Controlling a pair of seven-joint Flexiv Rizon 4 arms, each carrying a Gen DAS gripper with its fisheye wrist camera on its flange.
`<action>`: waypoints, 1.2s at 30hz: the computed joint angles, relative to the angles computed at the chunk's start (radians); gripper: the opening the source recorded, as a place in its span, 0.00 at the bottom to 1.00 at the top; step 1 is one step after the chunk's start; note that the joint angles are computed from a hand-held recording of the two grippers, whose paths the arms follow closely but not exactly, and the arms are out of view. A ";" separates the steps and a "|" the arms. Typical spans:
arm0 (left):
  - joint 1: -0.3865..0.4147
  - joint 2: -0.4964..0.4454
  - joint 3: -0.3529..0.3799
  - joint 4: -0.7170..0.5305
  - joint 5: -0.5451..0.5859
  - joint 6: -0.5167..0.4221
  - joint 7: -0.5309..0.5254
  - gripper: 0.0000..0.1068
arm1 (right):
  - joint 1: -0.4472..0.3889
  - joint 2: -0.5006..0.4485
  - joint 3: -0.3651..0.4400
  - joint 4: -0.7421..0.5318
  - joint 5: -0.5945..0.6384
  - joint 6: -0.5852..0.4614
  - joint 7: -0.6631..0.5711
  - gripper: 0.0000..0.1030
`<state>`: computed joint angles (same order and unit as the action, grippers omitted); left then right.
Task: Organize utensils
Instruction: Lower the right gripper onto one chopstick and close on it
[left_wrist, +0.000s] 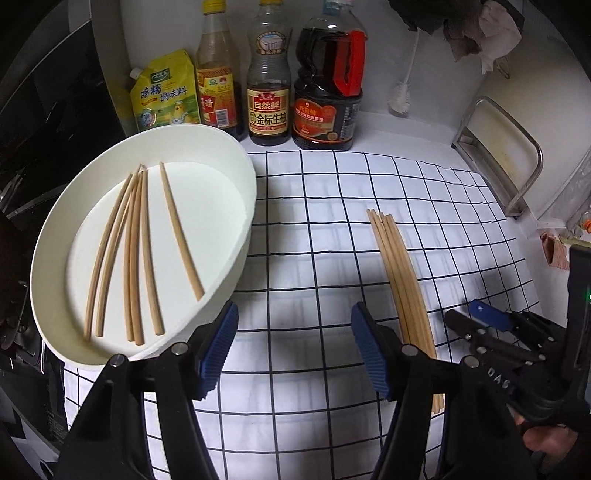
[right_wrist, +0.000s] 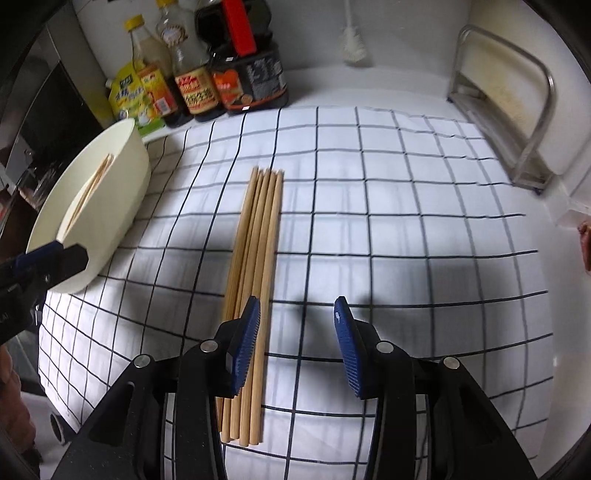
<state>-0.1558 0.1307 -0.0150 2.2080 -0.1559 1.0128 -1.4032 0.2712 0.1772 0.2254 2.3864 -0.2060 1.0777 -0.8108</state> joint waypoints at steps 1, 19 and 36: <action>-0.001 -0.002 -0.002 0.000 0.001 0.003 -0.002 0.58 | 0.003 -0.006 -0.001 0.000 0.005 0.006 -0.005 0.39; -0.017 -0.037 -0.014 -0.015 0.010 0.002 -0.004 0.59 | 0.006 -0.047 -0.004 0.000 -0.042 0.005 -0.010 0.39; -0.060 -0.075 -0.037 0.002 -0.035 0.019 0.032 0.59 | -0.026 0.009 -0.012 0.045 -0.020 -0.013 -0.030 0.41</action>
<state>-0.2156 0.0559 -0.0519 2.2096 -0.1910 1.0321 -1.3711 0.2456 0.1865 0.2130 2.4311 -0.2259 1.0643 -0.8408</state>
